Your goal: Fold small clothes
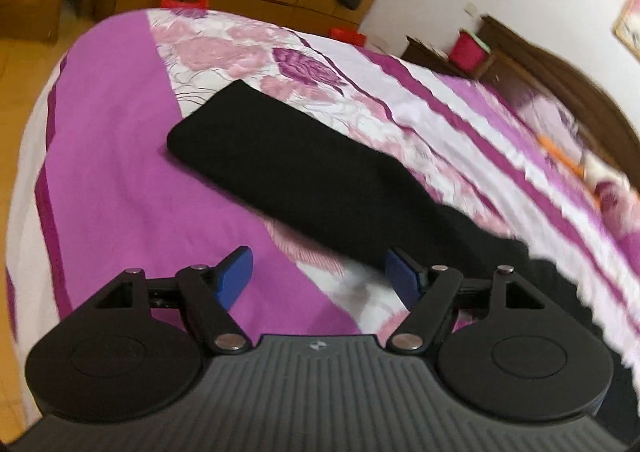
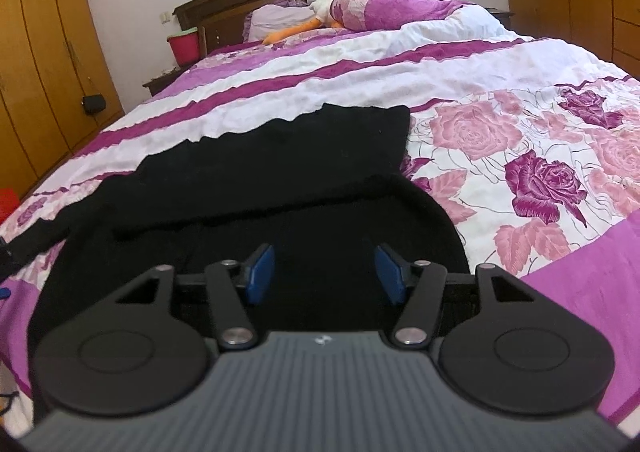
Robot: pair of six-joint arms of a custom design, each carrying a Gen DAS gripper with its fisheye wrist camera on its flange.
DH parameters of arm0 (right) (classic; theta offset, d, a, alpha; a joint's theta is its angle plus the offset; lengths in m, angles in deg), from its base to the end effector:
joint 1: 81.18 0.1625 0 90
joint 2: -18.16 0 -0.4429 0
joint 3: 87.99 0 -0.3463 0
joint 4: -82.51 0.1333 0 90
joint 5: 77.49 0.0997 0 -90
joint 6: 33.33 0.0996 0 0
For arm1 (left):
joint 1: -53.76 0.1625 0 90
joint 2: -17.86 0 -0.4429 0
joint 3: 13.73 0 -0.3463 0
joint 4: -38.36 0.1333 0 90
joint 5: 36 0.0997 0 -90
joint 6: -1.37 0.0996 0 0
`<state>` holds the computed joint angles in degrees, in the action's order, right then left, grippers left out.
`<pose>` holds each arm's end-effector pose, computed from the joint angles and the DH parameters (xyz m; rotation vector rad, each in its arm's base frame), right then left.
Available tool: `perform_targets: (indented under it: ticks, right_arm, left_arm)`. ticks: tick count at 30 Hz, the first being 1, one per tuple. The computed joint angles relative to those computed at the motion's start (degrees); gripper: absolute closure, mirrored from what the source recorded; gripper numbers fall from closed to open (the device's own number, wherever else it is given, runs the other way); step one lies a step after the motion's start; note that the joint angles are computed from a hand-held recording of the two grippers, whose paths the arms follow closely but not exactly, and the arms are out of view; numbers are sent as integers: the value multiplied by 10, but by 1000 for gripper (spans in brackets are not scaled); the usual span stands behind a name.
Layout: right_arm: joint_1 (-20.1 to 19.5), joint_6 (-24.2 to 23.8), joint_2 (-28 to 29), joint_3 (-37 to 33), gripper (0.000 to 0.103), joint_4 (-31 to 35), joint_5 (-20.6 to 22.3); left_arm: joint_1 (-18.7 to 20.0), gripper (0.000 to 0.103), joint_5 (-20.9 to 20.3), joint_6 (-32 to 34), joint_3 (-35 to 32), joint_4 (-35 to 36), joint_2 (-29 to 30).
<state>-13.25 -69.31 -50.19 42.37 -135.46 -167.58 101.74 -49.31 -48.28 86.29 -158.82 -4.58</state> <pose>-0.0485 -0.4740 0.3188 0.2733 -2.2502 1.2853 -0.2185 -0.5864 0.0227 -0.5609 2.0062 -1.5324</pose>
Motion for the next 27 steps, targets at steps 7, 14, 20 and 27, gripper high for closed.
perform_targets:
  ticks: [7, 14, 20, 27]
  right_arm:
    - [1, 0, 11, -1, 45, -1, -21]
    - [1, 0, 12, 0, 45, -4, -24]
    - [1, 1, 14, 1, 45, -5, -31]
    - [-5, 5, 16, 6, 45, -10, -25]
  left_arm:
    - [20, 25, -24, 28, -16, -101, 4]
    - [37, 23, 0, 34, -60, -74, 13]
    - [49, 24, 31, 123, -121, -119, 45]
    - [51, 46, 33, 290, -165, -230, 74]
